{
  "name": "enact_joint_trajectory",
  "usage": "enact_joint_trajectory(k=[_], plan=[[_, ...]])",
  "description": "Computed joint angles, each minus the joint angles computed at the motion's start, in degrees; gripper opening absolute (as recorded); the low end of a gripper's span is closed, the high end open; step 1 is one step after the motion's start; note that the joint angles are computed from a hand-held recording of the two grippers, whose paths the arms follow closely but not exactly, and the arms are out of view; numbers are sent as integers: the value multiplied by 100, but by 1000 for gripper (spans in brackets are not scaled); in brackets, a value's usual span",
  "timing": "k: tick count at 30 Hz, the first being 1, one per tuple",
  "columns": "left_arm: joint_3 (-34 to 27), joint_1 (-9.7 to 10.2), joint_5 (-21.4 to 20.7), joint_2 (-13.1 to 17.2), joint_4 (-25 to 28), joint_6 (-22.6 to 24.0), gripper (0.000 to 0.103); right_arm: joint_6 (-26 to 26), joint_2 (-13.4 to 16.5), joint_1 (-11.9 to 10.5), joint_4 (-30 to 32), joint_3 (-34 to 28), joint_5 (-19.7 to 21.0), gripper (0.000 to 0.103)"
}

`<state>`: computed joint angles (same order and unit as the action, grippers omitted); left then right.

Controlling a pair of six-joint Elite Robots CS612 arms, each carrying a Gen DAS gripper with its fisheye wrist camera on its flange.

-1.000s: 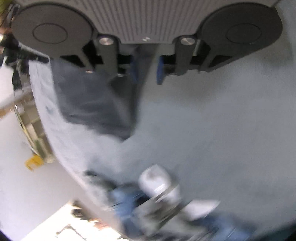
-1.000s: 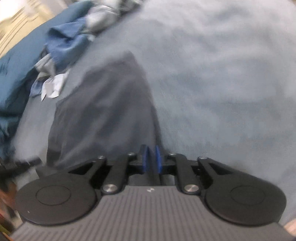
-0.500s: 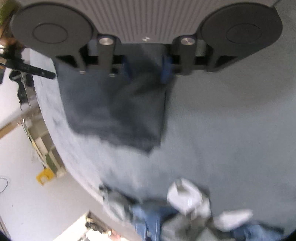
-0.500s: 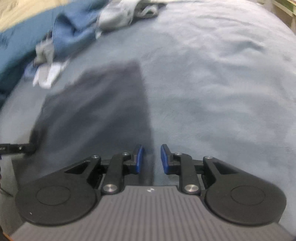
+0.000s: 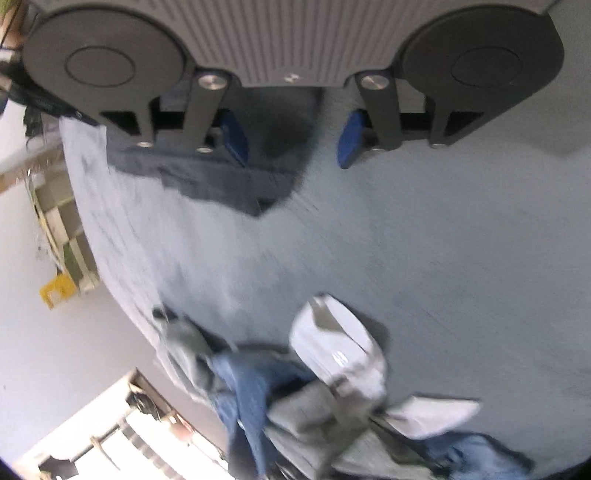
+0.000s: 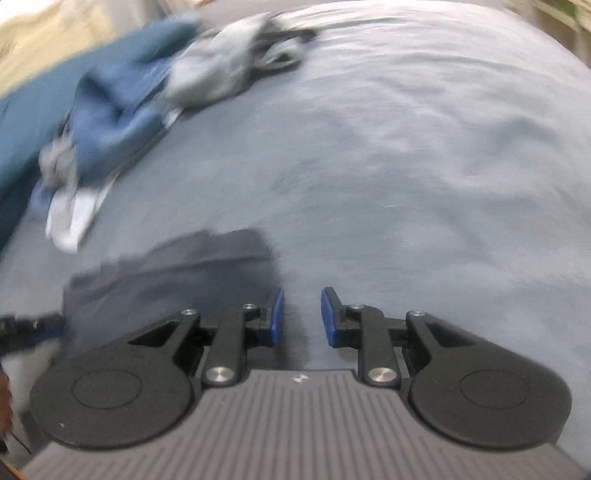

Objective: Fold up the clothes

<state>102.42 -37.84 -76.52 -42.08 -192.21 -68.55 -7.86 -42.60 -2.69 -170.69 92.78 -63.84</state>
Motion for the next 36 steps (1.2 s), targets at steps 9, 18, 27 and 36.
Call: enact_joint_trajectory(k=[9,18,27,36], plan=[[-81,243,-1350,289,-562,244,73,158,24,-437,1601,-98,1539,84],[-685,375,-1642,806,-1160,677,75,627,563,-423,1820,-635,2776,92],[-715,445,-2523,893,-1444,937,75,-1040,585,-208,3515,-999,3126,95],[-997,479,-2758,1119,-1557,446,67,-1964,442,-224,4810,-954,3248,94]])
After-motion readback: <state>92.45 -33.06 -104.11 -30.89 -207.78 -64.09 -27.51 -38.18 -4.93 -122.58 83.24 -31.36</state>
